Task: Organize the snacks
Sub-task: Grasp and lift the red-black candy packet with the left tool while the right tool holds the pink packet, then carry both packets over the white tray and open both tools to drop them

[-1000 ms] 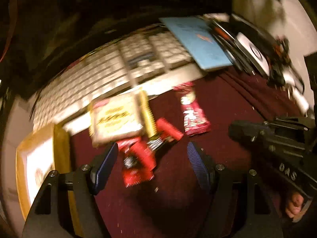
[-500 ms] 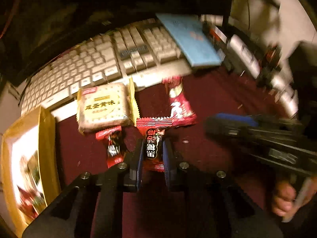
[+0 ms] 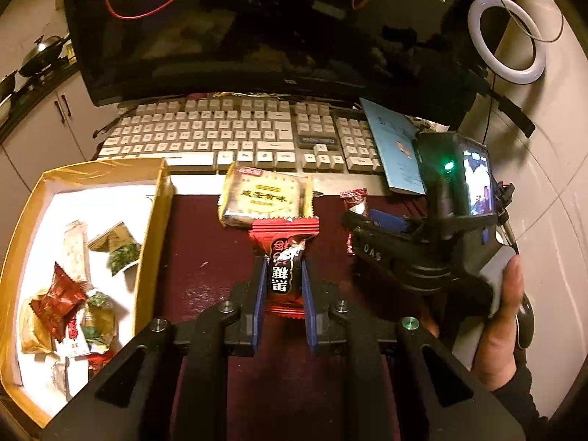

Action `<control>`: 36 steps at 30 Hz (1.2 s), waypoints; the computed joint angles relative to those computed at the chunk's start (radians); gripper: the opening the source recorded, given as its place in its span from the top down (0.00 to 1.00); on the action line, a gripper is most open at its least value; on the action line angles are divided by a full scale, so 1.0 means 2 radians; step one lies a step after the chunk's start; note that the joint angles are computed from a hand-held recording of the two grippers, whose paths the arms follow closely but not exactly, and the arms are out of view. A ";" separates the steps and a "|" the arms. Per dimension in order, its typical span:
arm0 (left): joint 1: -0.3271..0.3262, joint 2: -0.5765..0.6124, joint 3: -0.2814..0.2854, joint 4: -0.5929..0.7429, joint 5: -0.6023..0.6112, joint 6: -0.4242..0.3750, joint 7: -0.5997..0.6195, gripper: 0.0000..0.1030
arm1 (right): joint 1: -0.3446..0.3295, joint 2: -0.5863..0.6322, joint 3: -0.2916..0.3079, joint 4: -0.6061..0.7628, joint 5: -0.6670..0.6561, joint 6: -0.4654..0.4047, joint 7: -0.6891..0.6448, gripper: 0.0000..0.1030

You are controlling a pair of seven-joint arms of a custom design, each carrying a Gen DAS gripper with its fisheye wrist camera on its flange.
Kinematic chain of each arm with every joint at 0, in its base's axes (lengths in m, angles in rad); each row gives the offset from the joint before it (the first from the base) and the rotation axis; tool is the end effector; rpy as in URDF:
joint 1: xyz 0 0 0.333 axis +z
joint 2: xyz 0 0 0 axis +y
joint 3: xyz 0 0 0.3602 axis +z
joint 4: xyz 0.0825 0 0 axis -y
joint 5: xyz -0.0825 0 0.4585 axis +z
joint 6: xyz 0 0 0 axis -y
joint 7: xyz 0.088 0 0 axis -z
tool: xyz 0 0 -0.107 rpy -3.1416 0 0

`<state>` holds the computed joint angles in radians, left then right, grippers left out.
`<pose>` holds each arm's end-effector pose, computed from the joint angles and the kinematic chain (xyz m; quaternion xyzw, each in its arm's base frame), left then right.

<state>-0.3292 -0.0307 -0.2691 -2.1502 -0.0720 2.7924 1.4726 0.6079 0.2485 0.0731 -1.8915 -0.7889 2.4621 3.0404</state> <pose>0.5310 -0.3595 0.4972 -0.5042 0.7980 -0.3065 0.1224 0.5579 0.4493 0.4107 -0.5832 0.7482 -0.2238 0.2236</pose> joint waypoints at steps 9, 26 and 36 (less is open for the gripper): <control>-0.003 -0.034 0.011 -0.043 -0.060 0.015 0.043 0.85 | 0.018 -0.003 -0.002 -0.002 -0.045 -0.014 0.012 0.89; 0.063 -0.086 0.062 -0.096 -0.103 0.055 0.022 0.85 | -0.005 0.047 0.060 0.083 -0.052 0.210 -0.007 0.89; 0.130 0.000 0.062 -0.028 0.018 0.012 -0.081 0.85 | -0.016 0.286 0.141 0.396 0.155 0.089 -0.309 0.89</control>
<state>-0.0685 -0.0312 -0.1455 -2.2072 -0.0352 2.8164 1.3104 0.5768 0.8202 0.3556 -1.1002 -0.4796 2.6396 2.4215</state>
